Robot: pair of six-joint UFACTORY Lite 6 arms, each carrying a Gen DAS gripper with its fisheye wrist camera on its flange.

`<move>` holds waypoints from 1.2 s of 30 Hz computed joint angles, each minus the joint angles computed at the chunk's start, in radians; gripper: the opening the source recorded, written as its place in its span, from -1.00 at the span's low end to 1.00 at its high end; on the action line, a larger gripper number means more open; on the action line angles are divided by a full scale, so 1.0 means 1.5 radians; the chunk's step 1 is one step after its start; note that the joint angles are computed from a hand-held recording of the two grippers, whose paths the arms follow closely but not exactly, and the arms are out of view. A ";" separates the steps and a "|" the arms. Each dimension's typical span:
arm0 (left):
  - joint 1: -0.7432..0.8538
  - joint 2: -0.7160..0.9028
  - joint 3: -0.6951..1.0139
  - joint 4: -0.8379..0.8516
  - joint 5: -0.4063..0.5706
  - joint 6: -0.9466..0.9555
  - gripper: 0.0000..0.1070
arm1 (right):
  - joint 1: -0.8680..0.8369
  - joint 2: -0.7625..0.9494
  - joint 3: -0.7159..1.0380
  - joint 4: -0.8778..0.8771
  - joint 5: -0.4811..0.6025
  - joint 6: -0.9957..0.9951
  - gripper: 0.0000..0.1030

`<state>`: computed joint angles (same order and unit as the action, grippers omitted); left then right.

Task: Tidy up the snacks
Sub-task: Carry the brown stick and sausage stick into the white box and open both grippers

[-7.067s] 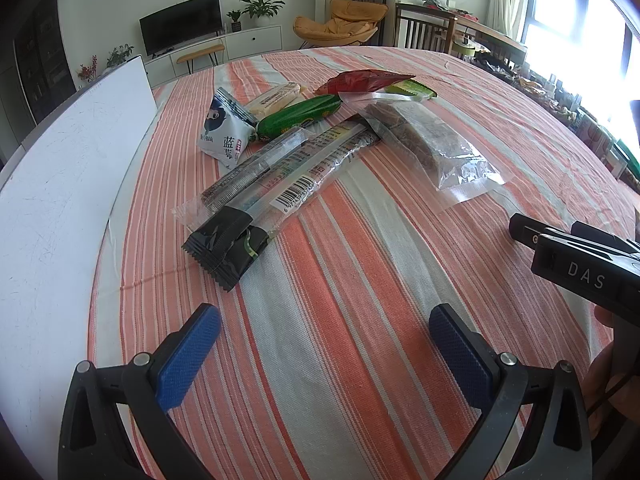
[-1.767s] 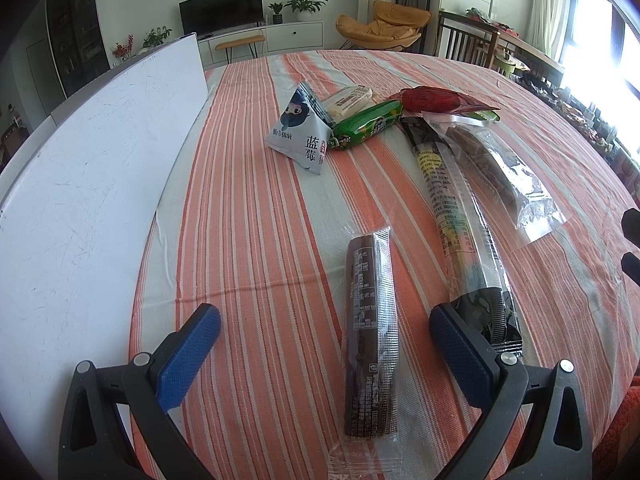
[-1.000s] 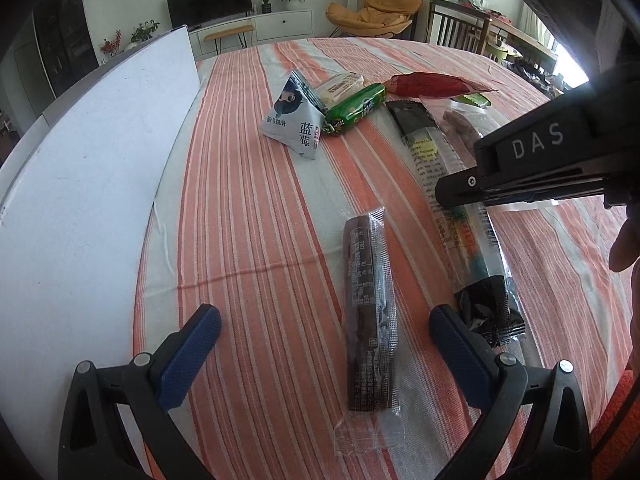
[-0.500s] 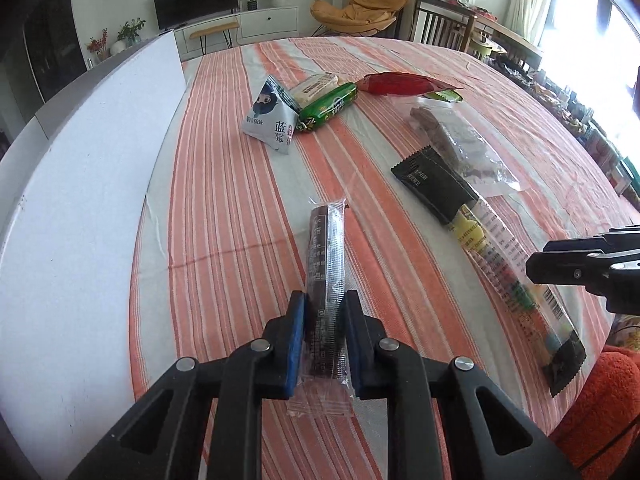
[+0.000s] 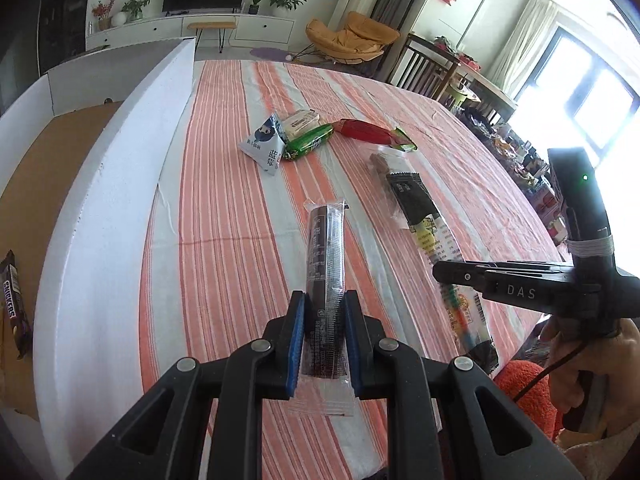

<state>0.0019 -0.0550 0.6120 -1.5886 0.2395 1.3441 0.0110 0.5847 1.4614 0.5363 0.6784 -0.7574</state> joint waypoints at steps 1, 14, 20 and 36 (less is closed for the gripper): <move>0.013 -0.029 -0.008 0.045 0.022 -0.044 -0.66 | -0.020 -0.010 0.003 0.032 0.028 -0.022 -0.75; 0.538 -0.189 0.109 0.397 0.298 -0.219 -0.66 | 0.142 -0.105 0.177 0.327 0.266 0.022 -0.75; 0.627 -0.090 0.143 0.427 0.168 -0.202 0.24 | 0.334 0.049 0.409 0.271 0.210 0.150 -0.56; 0.118 -0.193 -0.008 0.356 0.048 -0.293 0.72 | 0.025 -0.123 -0.257 0.525 -0.386 -0.382 0.29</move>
